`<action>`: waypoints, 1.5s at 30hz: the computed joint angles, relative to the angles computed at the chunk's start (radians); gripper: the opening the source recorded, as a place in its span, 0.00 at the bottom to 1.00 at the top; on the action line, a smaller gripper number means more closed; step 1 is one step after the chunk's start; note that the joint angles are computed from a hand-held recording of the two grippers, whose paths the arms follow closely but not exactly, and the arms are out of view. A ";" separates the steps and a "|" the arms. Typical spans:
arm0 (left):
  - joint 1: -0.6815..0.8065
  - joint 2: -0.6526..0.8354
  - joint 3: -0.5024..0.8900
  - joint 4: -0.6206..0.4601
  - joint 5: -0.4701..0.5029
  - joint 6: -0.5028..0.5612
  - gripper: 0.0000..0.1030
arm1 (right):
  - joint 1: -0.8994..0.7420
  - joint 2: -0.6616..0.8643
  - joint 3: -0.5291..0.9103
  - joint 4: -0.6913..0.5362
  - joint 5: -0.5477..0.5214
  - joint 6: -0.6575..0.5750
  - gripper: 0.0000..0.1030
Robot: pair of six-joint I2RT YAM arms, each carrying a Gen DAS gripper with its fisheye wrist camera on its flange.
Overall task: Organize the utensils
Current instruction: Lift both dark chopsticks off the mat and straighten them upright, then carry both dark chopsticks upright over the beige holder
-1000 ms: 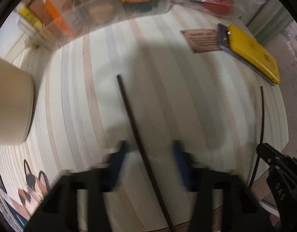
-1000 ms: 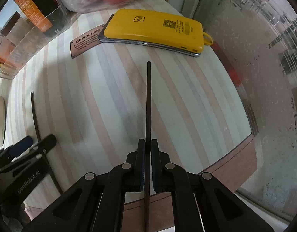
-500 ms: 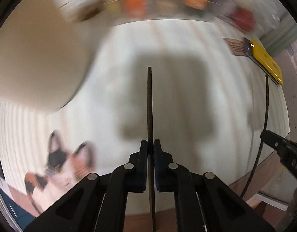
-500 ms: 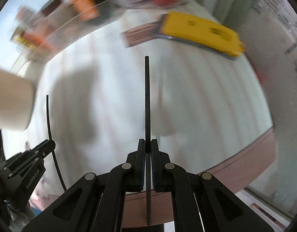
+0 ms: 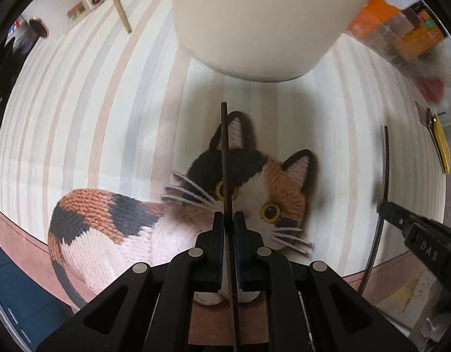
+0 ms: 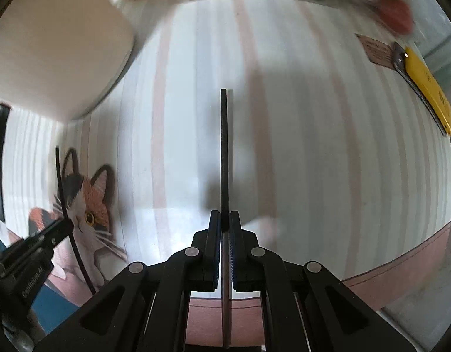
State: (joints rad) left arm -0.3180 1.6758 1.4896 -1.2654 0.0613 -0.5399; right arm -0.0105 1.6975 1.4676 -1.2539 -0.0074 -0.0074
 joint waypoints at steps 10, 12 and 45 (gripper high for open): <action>-0.065 0.028 0.032 0.006 -0.028 -0.030 0.09 | 0.061 -0.017 -0.055 -0.015 0.042 0.053 0.07; -0.063 0.017 0.016 0.007 -0.025 -0.030 0.09 | 0.084 -0.013 -0.051 -0.018 0.047 0.087 0.08; -0.029 -0.095 0.371 -0.131 -0.258 0.052 0.03 | 0.306 -0.185 0.106 0.070 0.152 0.208 0.05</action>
State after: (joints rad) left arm -0.3466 1.5805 1.8611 -1.3966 -0.1967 -0.4876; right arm 0.2955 1.5122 1.5732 -1.1835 0.1442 0.2007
